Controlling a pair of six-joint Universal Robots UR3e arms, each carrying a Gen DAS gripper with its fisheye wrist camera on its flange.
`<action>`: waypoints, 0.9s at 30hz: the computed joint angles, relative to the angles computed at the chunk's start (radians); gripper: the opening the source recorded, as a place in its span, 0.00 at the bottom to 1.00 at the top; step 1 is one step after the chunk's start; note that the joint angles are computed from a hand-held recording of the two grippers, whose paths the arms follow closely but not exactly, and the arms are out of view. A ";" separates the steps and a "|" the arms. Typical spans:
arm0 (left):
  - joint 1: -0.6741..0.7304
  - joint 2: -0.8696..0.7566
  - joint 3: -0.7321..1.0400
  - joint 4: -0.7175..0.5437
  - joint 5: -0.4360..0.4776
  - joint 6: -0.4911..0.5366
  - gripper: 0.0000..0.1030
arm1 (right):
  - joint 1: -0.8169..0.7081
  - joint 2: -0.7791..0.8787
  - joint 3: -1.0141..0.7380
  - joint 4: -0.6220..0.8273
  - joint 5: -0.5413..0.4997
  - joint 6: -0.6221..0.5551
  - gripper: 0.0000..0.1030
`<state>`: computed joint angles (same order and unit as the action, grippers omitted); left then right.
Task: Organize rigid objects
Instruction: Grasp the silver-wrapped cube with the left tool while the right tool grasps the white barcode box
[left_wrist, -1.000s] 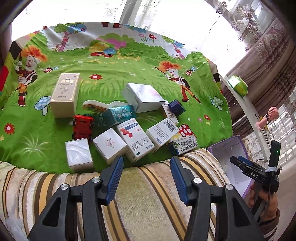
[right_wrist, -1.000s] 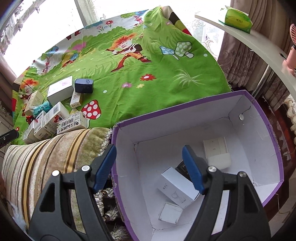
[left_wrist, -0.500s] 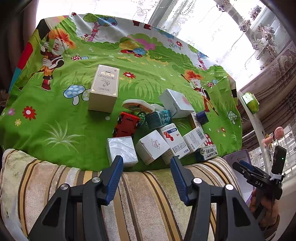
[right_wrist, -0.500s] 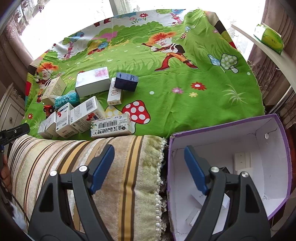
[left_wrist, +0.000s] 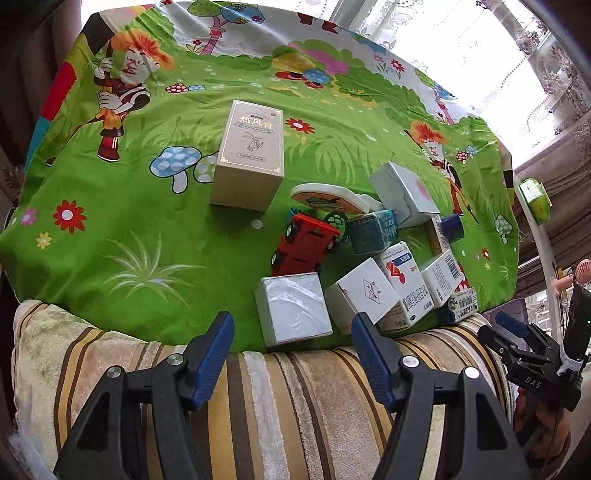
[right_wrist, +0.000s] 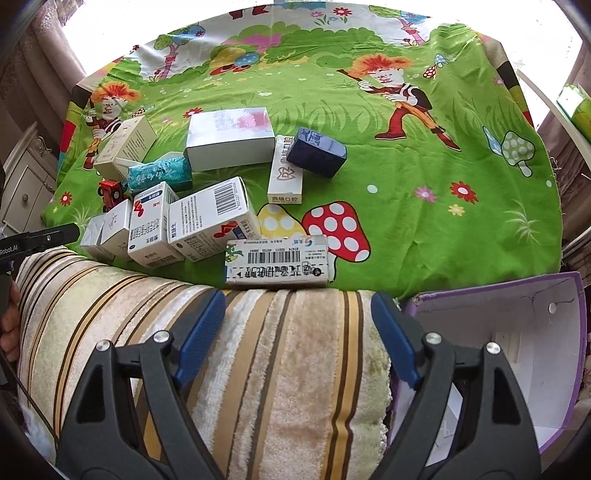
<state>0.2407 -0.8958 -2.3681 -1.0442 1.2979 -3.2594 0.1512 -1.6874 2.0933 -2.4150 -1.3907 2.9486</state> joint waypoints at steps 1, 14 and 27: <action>-0.016 -0.022 0.004 0.016 0.010 -0.005 0.65 | 0.008 0.016 -0.009 -0.002 -0.005 -0.003 0.81; -0.156 -0.270 0.077 0.140 0.135 -0.041 0.65 | 0.096 0.192 -0.140 -0.001 -0.070 -0.017 0.82; -0.125 -0.251 0.021 0.193 0.112 -0.046 0.43 | 0.157 0.271 -0.189 -0.044 -0.148 -0.013 0.76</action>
<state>0.1161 -1.1470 -2.3474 -0.8514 1.4101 -3.3058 0.3082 -1.4164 1.9038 -2.4591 -1.5384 2.9357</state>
